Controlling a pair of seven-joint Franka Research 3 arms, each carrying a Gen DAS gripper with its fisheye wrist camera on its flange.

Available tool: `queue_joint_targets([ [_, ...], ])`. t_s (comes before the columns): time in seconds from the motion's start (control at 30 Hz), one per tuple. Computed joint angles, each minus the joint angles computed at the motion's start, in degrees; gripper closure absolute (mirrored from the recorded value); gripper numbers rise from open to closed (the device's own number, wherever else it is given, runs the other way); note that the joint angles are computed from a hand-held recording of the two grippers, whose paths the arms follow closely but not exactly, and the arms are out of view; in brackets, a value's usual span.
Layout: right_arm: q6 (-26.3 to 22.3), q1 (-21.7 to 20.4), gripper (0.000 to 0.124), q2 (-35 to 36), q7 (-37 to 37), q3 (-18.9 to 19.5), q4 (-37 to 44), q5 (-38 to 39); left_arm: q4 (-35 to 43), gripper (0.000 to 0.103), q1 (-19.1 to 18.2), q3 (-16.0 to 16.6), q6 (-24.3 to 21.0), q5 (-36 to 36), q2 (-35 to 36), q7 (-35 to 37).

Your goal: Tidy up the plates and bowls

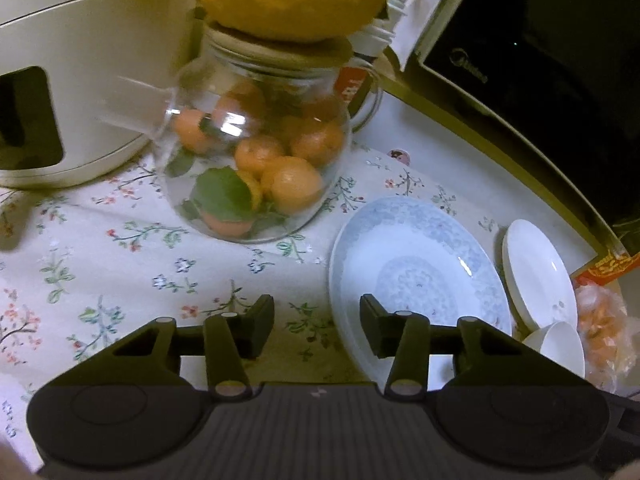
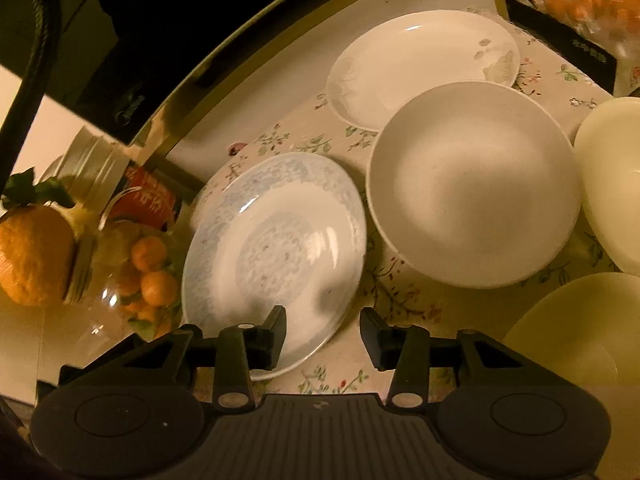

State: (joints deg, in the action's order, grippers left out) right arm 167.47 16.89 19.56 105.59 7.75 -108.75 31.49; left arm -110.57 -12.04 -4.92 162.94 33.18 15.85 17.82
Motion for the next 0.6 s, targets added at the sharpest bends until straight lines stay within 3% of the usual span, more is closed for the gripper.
queue_joint_targets([
  [0.13, 0.9, 1.5, 0.088, 1.1, 2.6, -1.5, 0.5, -2.2, 1.6, 0.065, 0.7, -0.9, 0.0, -2.7, 2.2, 2.1],
  [0.27, 1.1, 2.1, 0.093, 1.6, 4.1, -2.1, 0.7, -4.2, 3.0, 0.067, -0.6, 0.3, 0.0, -1.5, 3.3, 2.1],
  [0.4, 1.4, 3.3, 0.103, 2.3, 7.1, -3.7, 1.1, -6.9, 4.4, 0.075, -1.1, 0.3, 0.1, -1.0, 4.4, 4.0],
  [0.43, 1.5, 3.7, 0.104, 2.8, 8.0, -4.0, 1.6, -7.5, 5.0, 0.081, -0.6, -0.4, -0.3, -1.9, 4.9, 5.8],
  [0.6, 1.9, 5.7, 0.11, 2.6, 11.1, -6.5, 1.1, -12.8, 5.9, 0.088, -0.7, -0.4, -1.0, -3.7, 5.5, 7.5],
])
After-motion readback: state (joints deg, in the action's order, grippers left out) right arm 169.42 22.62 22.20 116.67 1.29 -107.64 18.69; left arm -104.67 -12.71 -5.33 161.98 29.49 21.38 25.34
